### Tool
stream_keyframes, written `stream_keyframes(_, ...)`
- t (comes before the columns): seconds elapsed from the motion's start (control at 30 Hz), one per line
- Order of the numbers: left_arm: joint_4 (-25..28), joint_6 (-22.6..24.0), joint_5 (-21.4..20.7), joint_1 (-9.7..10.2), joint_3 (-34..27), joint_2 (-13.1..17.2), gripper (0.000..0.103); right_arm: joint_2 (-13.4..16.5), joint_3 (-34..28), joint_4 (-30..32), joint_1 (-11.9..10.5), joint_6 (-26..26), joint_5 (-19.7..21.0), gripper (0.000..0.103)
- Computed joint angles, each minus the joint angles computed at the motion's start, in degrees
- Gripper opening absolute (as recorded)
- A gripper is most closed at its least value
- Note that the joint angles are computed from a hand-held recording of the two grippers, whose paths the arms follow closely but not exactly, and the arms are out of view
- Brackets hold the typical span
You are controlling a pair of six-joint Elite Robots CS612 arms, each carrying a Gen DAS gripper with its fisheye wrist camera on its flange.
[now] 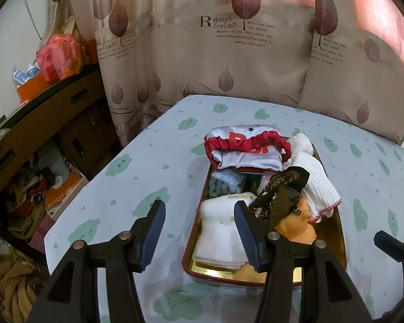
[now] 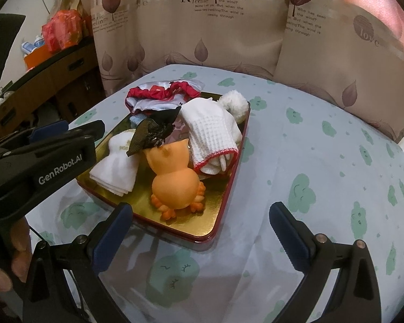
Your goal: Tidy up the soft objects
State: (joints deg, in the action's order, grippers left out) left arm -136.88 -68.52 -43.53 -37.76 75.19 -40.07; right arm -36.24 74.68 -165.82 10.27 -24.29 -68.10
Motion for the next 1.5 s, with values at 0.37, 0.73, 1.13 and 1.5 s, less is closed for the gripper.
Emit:
stream_keyframes(0.37, 0.06, -0.28, 0.05, -0.08, 0.16, -0.13, 0.054, -0.17, 0.1, 1.0, -0.09, -0.35, 0.11, 0.101)
stream_keyframes(0.73, 0.3, -0.1, -0.04, -0.09, 0.12, -0.13, 0.054, -0.09, 0.13, 0.94, -0.06, -0.62, 0.3, 0.101)
stream_keyframes(1.13, -0.17, 0.2, -0.21, -0.02, 0.2, -0.17, 0.054, -0.24, 0.5, 1.16, -0.04, -1.24, 0.53, 0.101)
stream_keyframes(1.5, 0.8, 0.57, -0.25, 0.0, -0.21, -0.01, 0.054, -0.25, 0.35, 1.78, -0.01, -1.31, 0.58, 0.101)
